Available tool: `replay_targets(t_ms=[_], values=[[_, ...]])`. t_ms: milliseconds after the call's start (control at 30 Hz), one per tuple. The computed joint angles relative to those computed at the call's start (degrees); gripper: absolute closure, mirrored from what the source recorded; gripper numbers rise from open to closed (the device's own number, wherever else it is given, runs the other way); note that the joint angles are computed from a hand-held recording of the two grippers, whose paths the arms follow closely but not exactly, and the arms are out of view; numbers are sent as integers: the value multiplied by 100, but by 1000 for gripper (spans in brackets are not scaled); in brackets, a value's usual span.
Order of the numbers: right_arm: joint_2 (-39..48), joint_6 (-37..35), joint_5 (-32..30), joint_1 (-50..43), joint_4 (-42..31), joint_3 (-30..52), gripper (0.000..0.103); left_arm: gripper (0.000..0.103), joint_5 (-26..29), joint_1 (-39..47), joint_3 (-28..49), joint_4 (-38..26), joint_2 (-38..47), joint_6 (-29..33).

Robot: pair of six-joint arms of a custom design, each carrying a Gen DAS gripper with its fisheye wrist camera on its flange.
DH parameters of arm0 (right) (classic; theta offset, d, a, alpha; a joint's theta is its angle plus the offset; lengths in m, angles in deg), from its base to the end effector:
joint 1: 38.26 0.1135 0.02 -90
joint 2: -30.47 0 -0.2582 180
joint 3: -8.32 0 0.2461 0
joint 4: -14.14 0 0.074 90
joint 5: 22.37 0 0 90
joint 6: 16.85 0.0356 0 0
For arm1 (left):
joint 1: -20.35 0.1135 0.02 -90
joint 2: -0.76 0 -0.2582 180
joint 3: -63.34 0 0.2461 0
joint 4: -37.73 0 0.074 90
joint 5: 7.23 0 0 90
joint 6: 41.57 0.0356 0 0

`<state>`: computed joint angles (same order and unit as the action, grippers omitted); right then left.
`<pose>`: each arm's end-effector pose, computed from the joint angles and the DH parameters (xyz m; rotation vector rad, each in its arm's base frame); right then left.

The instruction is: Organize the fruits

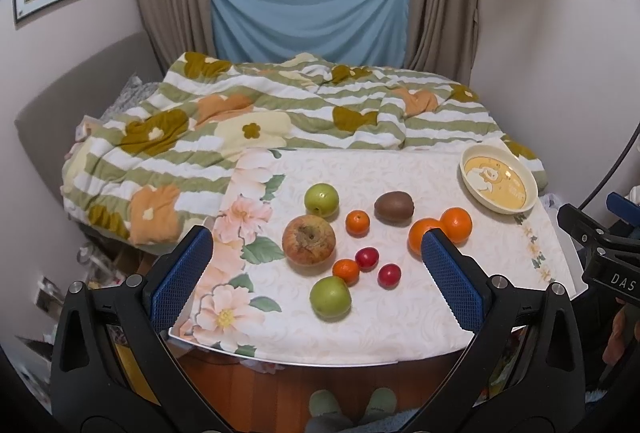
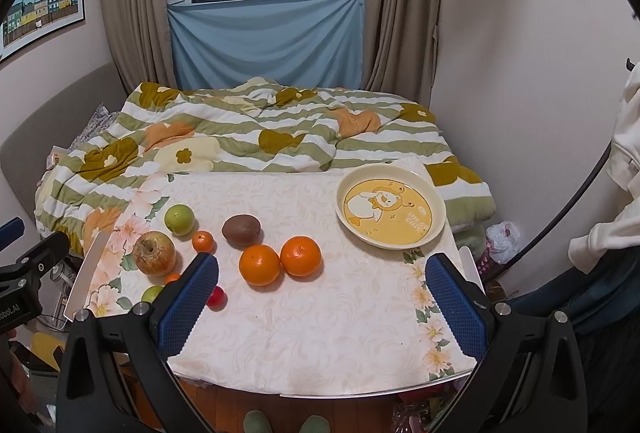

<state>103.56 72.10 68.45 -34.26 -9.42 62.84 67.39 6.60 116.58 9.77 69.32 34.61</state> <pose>0.2589 0.0176 0.2086 -0.0943 2.3041 0.0099 0.2372 -0.0483 0.2145 -0.1349 2.2898 0.0646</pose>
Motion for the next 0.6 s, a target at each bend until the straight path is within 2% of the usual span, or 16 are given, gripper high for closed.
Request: replay_targets(t_ms=[600], values=[[67, -6, -60, -39, 51, 23, 0, 0, -76, -71, 35, -66, -23, -15]])
